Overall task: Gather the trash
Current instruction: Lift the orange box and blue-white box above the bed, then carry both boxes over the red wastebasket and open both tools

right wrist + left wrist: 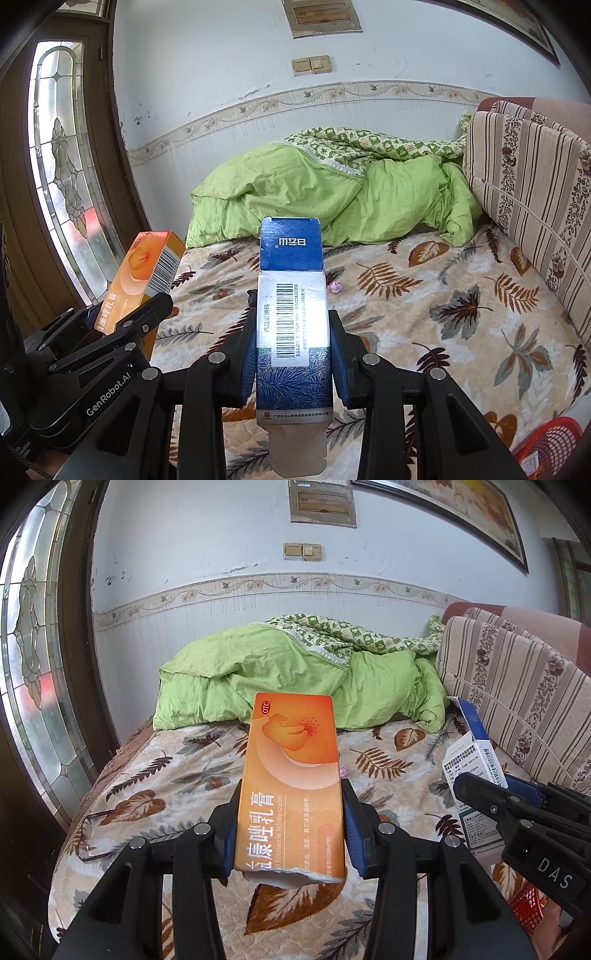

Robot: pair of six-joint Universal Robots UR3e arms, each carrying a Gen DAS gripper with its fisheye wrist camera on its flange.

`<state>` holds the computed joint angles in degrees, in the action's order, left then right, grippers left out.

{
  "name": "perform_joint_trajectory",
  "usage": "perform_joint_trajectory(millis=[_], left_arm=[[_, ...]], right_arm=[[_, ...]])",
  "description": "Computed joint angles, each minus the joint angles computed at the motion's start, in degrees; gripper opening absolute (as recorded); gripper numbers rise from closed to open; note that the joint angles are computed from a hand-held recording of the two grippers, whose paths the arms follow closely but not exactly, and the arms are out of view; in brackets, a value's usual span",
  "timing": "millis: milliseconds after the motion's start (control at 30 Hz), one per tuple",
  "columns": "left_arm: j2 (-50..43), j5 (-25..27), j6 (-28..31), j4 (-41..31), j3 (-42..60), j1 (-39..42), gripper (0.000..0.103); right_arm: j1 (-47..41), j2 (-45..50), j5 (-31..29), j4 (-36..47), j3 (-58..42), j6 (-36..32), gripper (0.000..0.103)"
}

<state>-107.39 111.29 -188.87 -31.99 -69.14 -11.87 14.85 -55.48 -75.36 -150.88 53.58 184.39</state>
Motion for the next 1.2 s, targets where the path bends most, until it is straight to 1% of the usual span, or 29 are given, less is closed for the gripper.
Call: perform_joint_trajectory(millis=[367,633,767,867,967,1033,1100,1200], left_arm=[[1.98,0.34,0.74,0.43,-0.92,-1.45,0.045],[1.33,-0.92,1.03,-1.76,1.25,-3.76,0.045],[0.59,-6.19,0.94,-3.49,2.43,-4.51,0.045],[-1.06,-9.59,1.81,-4.48,4.09,-6.14,0.045],[-3.56,-15.28,2.2,-6.79,6.95,-7.27,0.045],[-6.37,-20.07,2.18,-9.73,10.44,-7.92,0.045],[-9.77,-23.01,2.6,-12.55,14.73,-9.03,0.045],[-16.56,-26.88,3.54,-18.31,24.03,-11.26,0.045]], right_arm=[[-0.97,-4.73,0.96,-2.53,6.27,0.79,0.036],[-4.48,-10.78,3.78,-5.19,14.8,2.38,0.036],[-8.08,-14.92,6.61,-6.13,20.68,3.83,0.036],[-12.03,-19.45,8.63,-7.46,27.55,4.5,0.036],[-17.45,-24.52,11.43,-8.39,35.32,4.76,0.036],[-22.39,-28.45,14.04,-8.82,41.38,4.96,0.036],[-27.48,-32.02,16.69,-8.03,46.13,4.69,0.036],[-35.92,-37.87,20.1,-6.14,53.11,3.37,0.036]])
